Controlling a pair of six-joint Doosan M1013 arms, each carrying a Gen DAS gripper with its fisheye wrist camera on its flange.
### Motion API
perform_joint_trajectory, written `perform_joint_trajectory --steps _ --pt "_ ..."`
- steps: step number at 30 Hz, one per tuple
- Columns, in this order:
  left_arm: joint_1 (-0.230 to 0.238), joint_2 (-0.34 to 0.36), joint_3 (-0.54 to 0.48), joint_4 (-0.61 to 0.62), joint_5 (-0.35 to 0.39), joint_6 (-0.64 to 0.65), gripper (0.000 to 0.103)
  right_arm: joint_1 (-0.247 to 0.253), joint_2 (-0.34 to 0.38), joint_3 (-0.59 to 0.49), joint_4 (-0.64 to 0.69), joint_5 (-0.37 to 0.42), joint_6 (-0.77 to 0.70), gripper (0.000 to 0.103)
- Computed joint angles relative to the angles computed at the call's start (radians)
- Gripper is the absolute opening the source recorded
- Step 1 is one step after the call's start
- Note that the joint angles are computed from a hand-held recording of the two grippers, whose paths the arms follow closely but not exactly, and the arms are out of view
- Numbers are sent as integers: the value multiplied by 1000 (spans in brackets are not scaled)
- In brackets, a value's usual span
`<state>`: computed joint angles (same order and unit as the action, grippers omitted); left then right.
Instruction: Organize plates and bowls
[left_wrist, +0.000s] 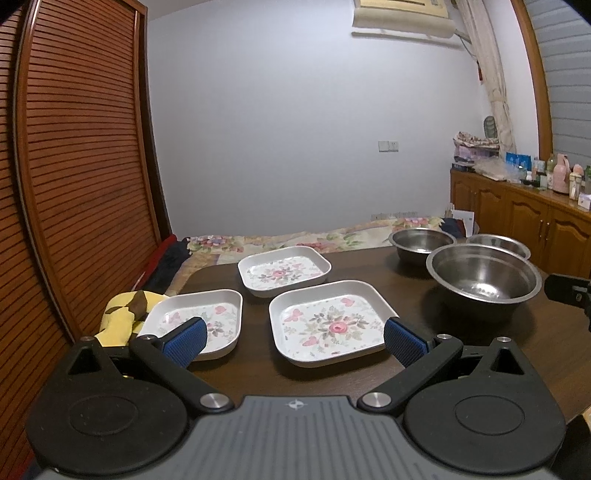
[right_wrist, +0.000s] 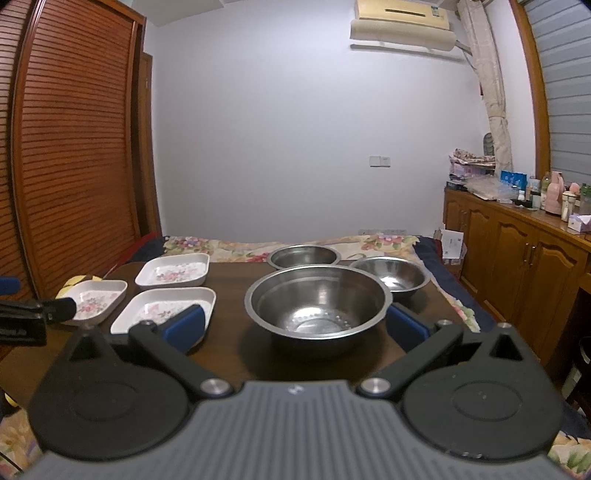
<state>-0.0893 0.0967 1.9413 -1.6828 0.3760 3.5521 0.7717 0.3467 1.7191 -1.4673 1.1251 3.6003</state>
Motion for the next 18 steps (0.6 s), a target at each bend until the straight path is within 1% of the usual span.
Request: perform_joint_trajectory --steps 7,10,13,18 --pt "-1 47 -43 63 0 -24 103 -26 11 -14 -13 -95 -34 103" --pt "0 67 -67 107 0 -54 103 -36 19 -27 -21 -140 -56 103" --pt "3 90 -97 166 8 -108 103 -44 27 -44 -27 -175 -87 103" --pt "6 125 -144 275 11 -226 103 -67 41 -86 1 -230 -161 103"
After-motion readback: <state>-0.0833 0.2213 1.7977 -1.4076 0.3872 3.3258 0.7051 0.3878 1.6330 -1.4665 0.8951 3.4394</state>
